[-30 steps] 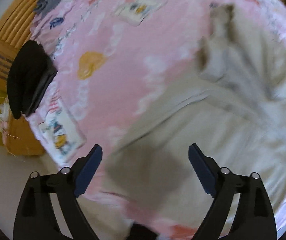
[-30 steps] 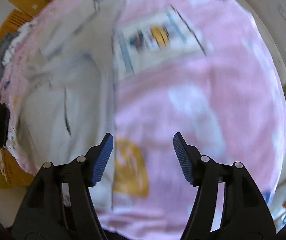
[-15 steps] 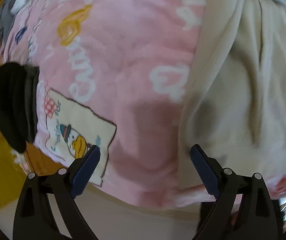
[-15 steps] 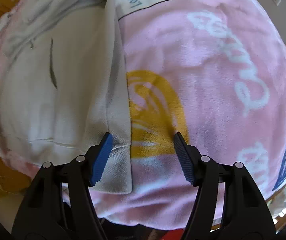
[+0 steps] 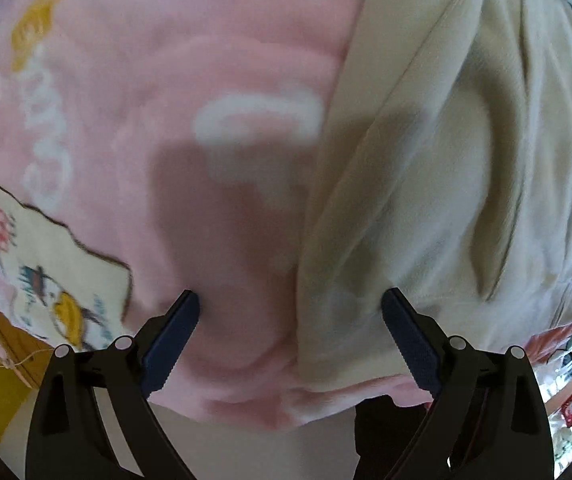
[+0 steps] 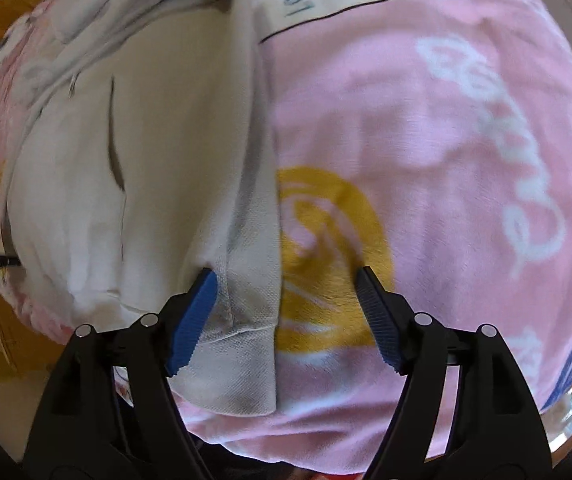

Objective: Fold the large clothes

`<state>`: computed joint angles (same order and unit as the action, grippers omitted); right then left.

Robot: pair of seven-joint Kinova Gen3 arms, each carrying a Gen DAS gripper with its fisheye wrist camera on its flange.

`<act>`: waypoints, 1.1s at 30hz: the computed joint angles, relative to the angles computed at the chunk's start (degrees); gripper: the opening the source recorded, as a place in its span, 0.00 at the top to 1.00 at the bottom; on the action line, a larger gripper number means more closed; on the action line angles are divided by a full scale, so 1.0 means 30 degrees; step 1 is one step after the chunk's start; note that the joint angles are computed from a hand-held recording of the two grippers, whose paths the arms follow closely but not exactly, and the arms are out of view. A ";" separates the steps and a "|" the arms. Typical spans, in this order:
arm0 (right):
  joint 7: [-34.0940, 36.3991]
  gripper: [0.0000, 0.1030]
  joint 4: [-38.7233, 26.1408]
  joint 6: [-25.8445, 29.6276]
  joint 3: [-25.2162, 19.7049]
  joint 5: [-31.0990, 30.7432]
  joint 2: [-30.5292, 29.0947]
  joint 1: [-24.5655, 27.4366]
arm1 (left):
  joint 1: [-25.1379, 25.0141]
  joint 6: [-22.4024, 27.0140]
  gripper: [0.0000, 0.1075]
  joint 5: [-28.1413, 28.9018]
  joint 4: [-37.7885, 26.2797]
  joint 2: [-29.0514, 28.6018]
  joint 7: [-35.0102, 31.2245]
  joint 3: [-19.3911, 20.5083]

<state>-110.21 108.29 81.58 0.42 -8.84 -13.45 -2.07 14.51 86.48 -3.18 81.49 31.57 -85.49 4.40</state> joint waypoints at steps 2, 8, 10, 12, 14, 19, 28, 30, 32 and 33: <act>0.0004 0.31 -0.0089 -0.0076 -0.0138 -0.0263 0.0336 -0.0059 | -0.0278 -0.0164 0.18 0.0394 0.0128 -0.0145 0.0065 -0.0032; 0.0691 0.31 -0.0052 -0.0132 0.1045 -0.3687 0.0035 0.0140 | -0.0864 -0.0241 0.20 0.1186 0.0849 -0.0719 -0.0535 0.0164; 0.0899 0.30 0.0299 0.0129 0.1272 -0.4647 -0.0068 0.0193 | -0.0799 -0.0135 0.20 0.1304 0.0990 -0.0786 -0.0587 0.0220; 0.1159 0.26 0.0630 0.0445 0.1287 -0.5526 -0.0307 0.0165 | -0.0739 -0.0069 0.23 0.1535 0.0952 -0.0888 -0.0438 0.0243; 0.0954 0.23 0.0728 0.0314 0.1057 -0.5684 -0.0350 0.0147 | -0.0863 -0.0053 0.28 0.1940 0.1029 -0.1066 -0.0252 0.0222; 0.0431 0.15 0.1811 -0.0232 0.1439 -0.6437 -0.0164 0.0652 | -0.1892 0.0605 0.40 0.2510 0.0401 -0.0734 -0.0736 0.0063; -0.1781 0.41 -0.0044 0.0945 -0.1452 -0.2414 0.1884 -0.1050 | -0.3361 0.1189 0.82 0.3392 -0.0906 -0.0243 -0.2592 0.0027; -0.3153 0.67 -0.0760 0.1464 -0.1520 -0.2179 0.2237 -0.1424 | -0.3344 0.1637 0.91 0.3484 -0.1874 0.0367 -0.2404 -0.0021; -0.4007 0.86 -0.1891 0.2221 -0.1657 -0.1922 0.2701 -0.1837 | -0.3299 0.2074 0.92 0.3500 -0.2486 0.0487 -0.2792 0.0150; -0.4372 0.90 -0.2638 0.2707 -0.1778 -0.1698 0.2945 -0.2095 | -0.3357 0.2371 0.92 0.3636 -0.2979 0.0517 -0.3207 0.0317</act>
